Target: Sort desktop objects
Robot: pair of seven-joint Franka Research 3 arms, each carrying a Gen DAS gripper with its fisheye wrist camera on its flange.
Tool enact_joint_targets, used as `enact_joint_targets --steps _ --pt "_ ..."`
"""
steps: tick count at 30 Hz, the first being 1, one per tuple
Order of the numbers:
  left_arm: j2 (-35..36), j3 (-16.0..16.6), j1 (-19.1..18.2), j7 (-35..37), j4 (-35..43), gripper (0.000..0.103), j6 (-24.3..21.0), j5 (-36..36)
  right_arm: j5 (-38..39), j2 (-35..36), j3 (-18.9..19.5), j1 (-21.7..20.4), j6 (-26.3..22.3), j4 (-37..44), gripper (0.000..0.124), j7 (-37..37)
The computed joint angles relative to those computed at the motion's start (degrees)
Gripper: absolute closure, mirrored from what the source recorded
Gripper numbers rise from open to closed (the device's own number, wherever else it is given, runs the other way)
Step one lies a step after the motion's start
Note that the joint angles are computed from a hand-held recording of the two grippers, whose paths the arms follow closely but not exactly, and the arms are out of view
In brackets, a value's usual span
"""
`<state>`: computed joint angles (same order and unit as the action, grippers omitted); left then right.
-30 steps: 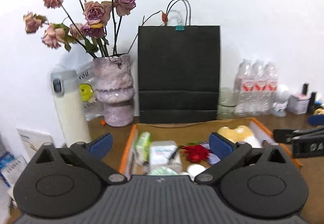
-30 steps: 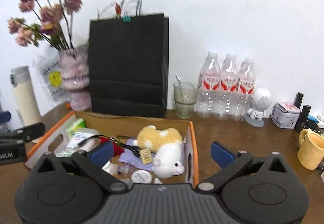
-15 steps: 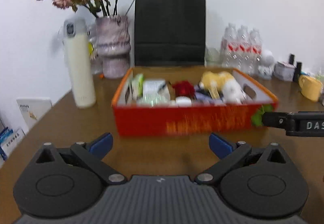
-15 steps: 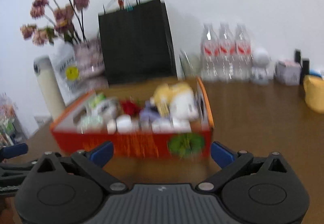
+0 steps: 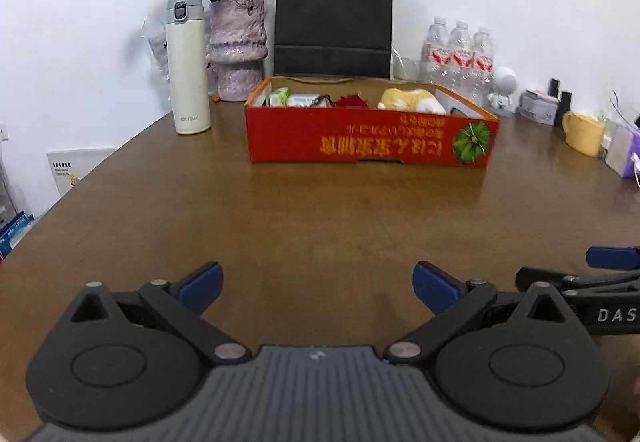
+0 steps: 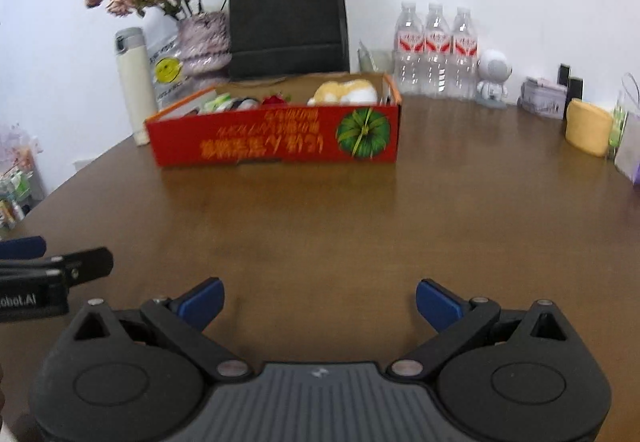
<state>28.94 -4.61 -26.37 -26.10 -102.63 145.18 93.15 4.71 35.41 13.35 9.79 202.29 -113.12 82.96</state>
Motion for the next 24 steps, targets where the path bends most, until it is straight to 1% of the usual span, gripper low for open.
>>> enact_joint_targets --steps 2,4,8,11,12,13,15,16,17,18,19,21,24 --pt "-1.1 -0.3 -0.4 0.1 -2.0 0.000 -0.8 -0.5 0.7 -1.3 -0.7 0.9 3.0 -3.4 0.021 -0.2" --pt "-2.1 -0.8 -0.1 -1.0 -3.7 0.000 0.0 -0.6 0.3 -1.7 -0.2 0.3 5.6 -5.6 0.021 1.1" --pt "-2.6 -1.3 0.4 -2.1 -4.8 0.000 0.5 -0.7 -2.8 -1.7 0.9 -1.2 7.0 -6.8 0.021 4.1" --pt "-1.6 -1.1 0.9 -1.7 -3.4 0.000 0.6 -1.0 -1.6 -1.4 -1.3 1.4 4.7 -4.7 0.021 3.2" --pt "-1.0 -0.9 1.3 -1.3 -2.4 0.000 1.5 -0.8 -1.7 -1.0 -1.2 1.4 4.1 -3.6 0.021 3.2" --pt "-0.2 -0.6 1.7 -0.9 -1.3 0.000 2.6 -0.5 -2.1 -0.4 -0.7 0.9 3.0 -2.1 0.021 3.6" --pt "2.3 -0.4 2.7 4.2 2.3 0.000 2.8 -5.2 -3.8 1.5 1.6 -1.2 -0.3 1.6 0.021 4.5" --pt "3.3 0.3 2.7 4.8 3.7 0.000 3.6 -5.7 -4.1 2.5 2.1 -1.4 -1.6 3.6 0.021 4.4" --pt "4.2 1.1 2.8 4.9 5.1 0.000 5.1 -5.2 -3.1 3.1 1.0 -0.2 -3.1 5.3 0.021 3.8" --pt "5.2 1.3 3.1 7.2 6.6 0.000 5.7 -7.3 -0.7 3.5 -1.6 2.7 -5.0 7.5 0.021 3.0" --pt "6.1 1.7 3.2 8.8 7.9 0.000 6.4 -8.7 0.8 4.2 -2.9 4.2 -6.4 9.5 0.021 2.3" --pt "7.8 2.7 3.4 12.0 10.4 0.000 8.0 -11.1 2.0 5.9 -3.2 4.8 -7.8 13.0 0.021 0.6" --pt "10.0 4.2 2.9 15.5 13.4 0.000 8.9 -14.4 5.0 8.4 -5.8 7.5 -10.9 18.3 0.021 -1.1"
